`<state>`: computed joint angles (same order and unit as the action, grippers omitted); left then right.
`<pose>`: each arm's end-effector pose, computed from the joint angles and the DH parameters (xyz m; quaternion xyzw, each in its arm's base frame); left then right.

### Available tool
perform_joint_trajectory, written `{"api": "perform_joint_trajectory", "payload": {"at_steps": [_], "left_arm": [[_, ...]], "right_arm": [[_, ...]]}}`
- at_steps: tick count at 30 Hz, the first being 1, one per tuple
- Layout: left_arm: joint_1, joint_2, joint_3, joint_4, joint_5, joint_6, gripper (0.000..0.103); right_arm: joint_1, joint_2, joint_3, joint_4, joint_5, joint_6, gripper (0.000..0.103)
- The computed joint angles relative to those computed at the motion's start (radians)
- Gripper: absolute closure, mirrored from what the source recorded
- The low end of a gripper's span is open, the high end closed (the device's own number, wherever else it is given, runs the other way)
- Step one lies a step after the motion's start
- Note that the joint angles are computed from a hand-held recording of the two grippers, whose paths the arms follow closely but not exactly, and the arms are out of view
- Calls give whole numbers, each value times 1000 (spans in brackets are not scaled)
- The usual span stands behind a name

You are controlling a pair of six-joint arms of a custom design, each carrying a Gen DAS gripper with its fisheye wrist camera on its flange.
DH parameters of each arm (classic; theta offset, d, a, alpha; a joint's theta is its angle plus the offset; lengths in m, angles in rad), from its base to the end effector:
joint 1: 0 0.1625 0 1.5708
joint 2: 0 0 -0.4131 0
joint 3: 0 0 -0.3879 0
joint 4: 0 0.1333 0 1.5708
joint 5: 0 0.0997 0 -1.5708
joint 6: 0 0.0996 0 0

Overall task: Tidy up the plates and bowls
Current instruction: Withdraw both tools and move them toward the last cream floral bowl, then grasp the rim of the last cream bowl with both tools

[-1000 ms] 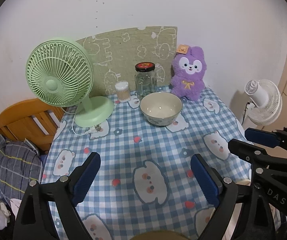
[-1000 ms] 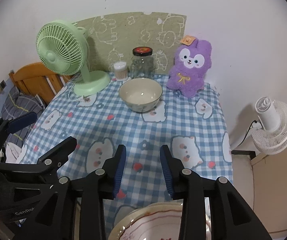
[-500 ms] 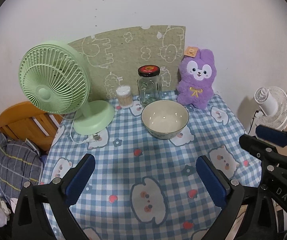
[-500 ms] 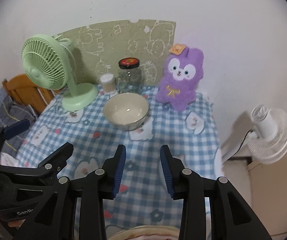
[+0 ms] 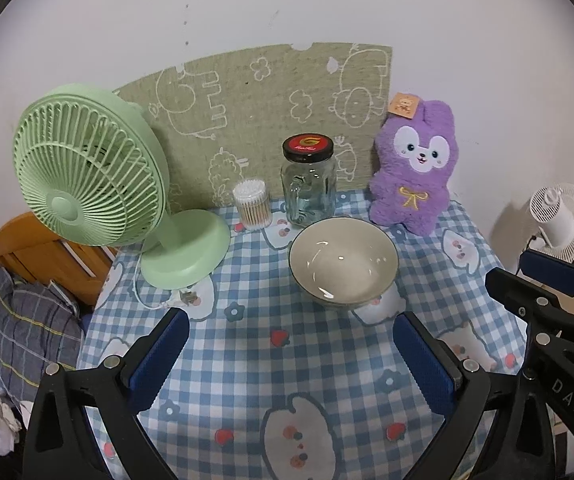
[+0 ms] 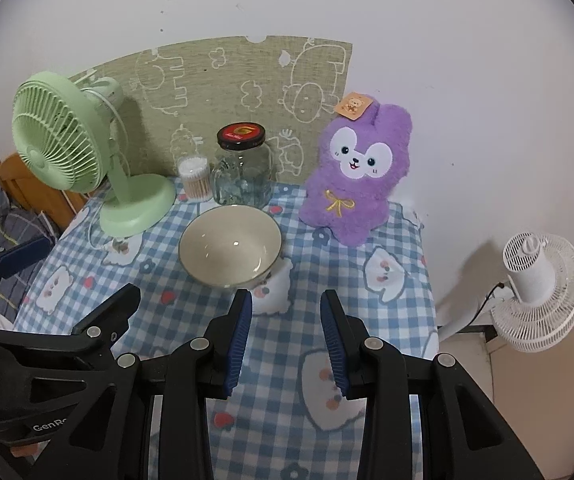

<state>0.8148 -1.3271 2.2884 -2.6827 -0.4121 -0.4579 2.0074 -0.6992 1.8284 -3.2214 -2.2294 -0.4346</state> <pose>-0.1291 -0.4642 0.2209 0.0832 0.8313 -0.3631 0.4125 0.3225 -0.5200 0.0590 0.3102 -0.8641 0.2442 0.3122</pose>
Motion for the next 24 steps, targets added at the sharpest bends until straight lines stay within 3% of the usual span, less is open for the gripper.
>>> {"api": "perform_joint_trajectory", "payload": {"at_steps": [6, 11, 13, 15, 24], "left_arm": [[48, 54, -56, -24, 11, 56, 1], [73, 87, -86, -82, -10, 114, 1], [80, 110, -103, -138, -7, 170, 1], [87, 132, -124, -159, 5, 206, 1], [172, 226, -239, -197, -23, 254, 3]], "right_arm": [[-31, 11, -70, 101, 71, 84, 64], [-30, 58, -139, 134, 44, 72, 63], [-38, 70, -165, 157, 51, 70, 45], [-43, 83, -184, 148, 49, 69, 39], [-74, 171, -332, 239, 25, 98, 39]]}}
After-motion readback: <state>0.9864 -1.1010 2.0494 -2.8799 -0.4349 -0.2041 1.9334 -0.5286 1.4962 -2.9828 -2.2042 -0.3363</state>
